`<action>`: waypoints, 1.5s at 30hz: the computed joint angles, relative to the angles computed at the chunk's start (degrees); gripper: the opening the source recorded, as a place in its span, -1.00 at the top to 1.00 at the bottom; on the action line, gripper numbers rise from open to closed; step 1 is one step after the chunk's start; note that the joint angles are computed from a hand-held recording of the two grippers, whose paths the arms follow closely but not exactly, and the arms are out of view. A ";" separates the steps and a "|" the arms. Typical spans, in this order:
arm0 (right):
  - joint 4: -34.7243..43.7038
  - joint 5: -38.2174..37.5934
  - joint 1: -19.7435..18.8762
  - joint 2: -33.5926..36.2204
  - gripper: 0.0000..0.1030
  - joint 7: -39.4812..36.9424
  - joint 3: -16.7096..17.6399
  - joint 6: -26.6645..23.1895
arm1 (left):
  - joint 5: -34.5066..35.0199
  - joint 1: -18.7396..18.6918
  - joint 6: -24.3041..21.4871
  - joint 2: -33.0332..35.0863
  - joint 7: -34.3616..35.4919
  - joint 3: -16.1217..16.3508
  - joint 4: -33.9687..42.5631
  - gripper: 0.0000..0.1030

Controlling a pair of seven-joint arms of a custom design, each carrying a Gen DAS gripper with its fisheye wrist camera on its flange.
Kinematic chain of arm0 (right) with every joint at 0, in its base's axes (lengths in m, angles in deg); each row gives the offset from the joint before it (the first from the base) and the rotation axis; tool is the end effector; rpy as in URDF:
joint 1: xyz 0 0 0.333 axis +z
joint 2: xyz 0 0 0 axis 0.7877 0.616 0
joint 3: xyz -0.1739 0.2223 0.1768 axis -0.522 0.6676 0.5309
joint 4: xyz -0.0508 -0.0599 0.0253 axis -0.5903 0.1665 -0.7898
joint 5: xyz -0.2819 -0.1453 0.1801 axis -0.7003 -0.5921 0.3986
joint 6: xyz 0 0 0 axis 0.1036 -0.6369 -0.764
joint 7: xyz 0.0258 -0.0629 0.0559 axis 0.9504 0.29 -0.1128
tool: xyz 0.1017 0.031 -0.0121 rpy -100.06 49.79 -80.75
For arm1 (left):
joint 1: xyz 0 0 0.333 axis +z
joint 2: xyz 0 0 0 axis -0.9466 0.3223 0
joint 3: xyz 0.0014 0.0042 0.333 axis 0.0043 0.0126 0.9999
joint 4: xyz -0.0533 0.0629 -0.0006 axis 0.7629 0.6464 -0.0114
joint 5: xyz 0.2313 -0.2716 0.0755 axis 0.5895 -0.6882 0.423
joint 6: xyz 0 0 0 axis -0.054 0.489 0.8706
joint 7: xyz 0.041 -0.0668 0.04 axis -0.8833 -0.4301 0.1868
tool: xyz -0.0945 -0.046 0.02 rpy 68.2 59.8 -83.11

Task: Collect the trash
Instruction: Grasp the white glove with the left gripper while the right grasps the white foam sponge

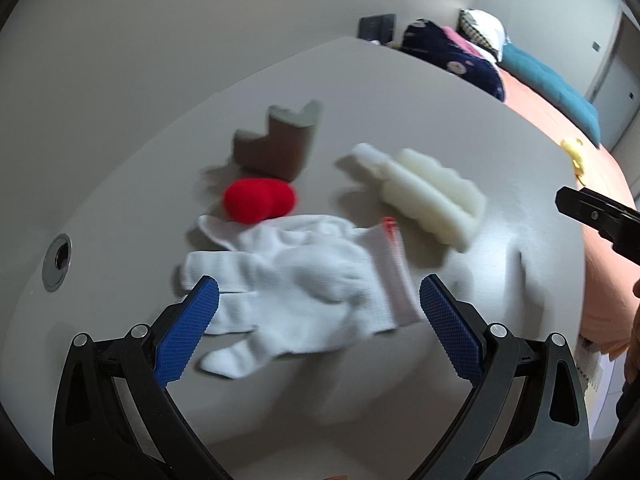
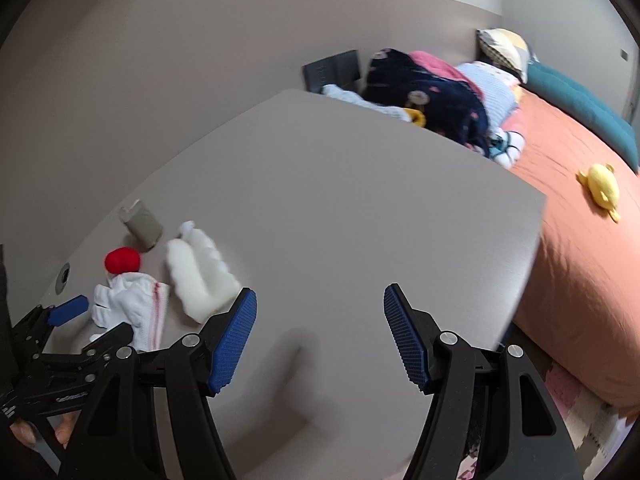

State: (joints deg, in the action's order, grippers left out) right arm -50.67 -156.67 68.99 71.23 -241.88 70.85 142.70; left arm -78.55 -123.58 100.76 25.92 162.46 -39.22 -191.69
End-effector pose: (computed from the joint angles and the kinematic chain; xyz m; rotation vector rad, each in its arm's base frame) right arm 0.4529 0.2304 0.3043 -1.6496 1.9557 -0.5095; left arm 0.4932 -0.3212 0.2801 -1.6577 2.2081 -0.6600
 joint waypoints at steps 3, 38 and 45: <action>2.79 3.41 0.74 2.39 -0.30 -4.89 0.44 0.36 | -0.14 2.18 -0.91 0.67 0.19 -1.23 0.71 -0.88; 8.23 45.45 13.35 12.66 0.80 -46.47 -9.06 10.29 | -3.38 20.29 1.57 -0.49 10.84 -19.31 -0.74 0.85; 3.96 43.77 27.70 9.80 0.82 -42.36 -24.57 13.46 | -6.69 17.47 4.21 -3.97 13.55 -18.32 -3.81 0.86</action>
